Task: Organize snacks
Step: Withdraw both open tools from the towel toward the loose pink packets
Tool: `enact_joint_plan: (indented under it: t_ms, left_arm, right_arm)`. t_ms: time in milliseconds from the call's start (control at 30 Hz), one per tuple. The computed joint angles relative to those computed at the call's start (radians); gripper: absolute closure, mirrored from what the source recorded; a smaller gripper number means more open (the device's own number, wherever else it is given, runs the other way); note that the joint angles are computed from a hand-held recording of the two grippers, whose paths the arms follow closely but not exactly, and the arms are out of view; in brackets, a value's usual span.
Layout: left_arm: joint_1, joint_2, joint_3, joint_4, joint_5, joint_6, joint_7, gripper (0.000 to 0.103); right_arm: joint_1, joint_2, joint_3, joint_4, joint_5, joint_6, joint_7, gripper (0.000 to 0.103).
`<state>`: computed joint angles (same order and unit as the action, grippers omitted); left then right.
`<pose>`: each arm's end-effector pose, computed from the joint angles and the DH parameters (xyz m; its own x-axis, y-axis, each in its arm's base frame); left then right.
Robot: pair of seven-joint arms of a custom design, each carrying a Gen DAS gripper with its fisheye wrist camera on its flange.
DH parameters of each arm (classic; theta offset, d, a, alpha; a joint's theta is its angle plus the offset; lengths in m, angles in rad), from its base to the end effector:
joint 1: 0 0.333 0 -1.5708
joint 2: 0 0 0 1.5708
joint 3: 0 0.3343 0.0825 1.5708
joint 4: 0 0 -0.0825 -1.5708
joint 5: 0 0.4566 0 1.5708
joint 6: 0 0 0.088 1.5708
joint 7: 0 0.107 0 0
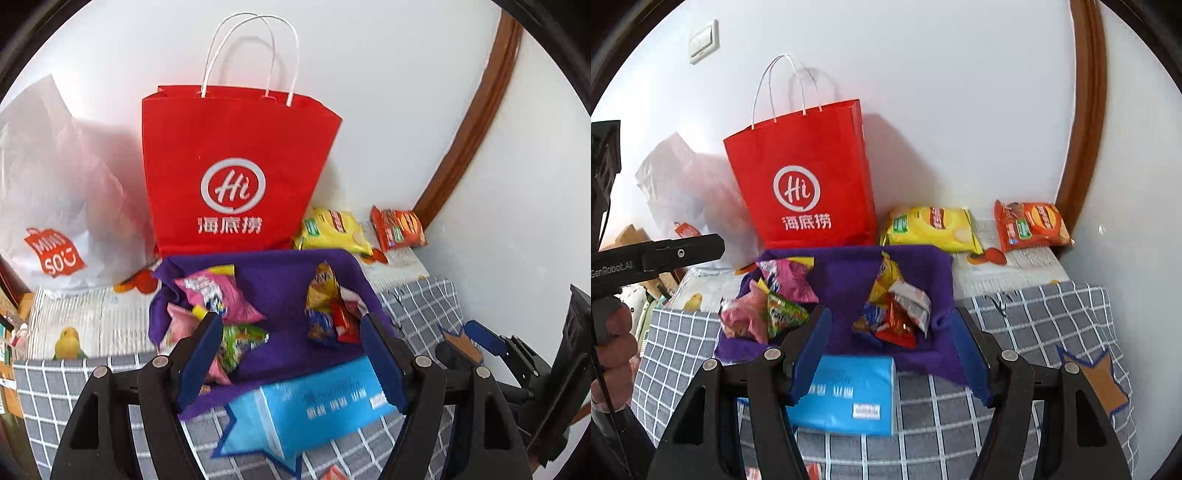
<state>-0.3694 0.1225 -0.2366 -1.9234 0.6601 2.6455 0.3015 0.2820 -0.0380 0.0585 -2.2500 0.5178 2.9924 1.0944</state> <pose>0.5663 -0.4057 0.4784 0.0911 -0.9656 0.2435 -0.7476 -0.2279 -0.6238 0.5935 0.1732 0.4416 0.3585 -0.9305 -0.0753 -0.6700 -0.2003 -0.7148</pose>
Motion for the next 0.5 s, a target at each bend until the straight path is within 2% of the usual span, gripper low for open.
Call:
enact_joint_plan:
  t_ms: [133, 200, 500]
  left_arm:
    - [-0.017, -0.044, -0.013, -0.036, 0.026, -0.058, -0.029, 0.028]
    - [-0.018, -0.072, -0.022, -0.065, 0.031, -0.07, -0.048, 0.028]
    - [-0.017, -0.161, -0.069, -0.167, 0.028, -0.104, -0.124, 0.028]
  right_arm:
    - [0.008, -0.041, -0.01, -0.038, 0.05, -0.051, -0.041, 0.038]
    - [0.019, -0.065, -0.018, -0.062, 0.093, -0.074, -0.086, 0.042]
    - [0.046, -0.157, -0.031, -0.186, 0.117, -0.07, -0.133, 0.05]
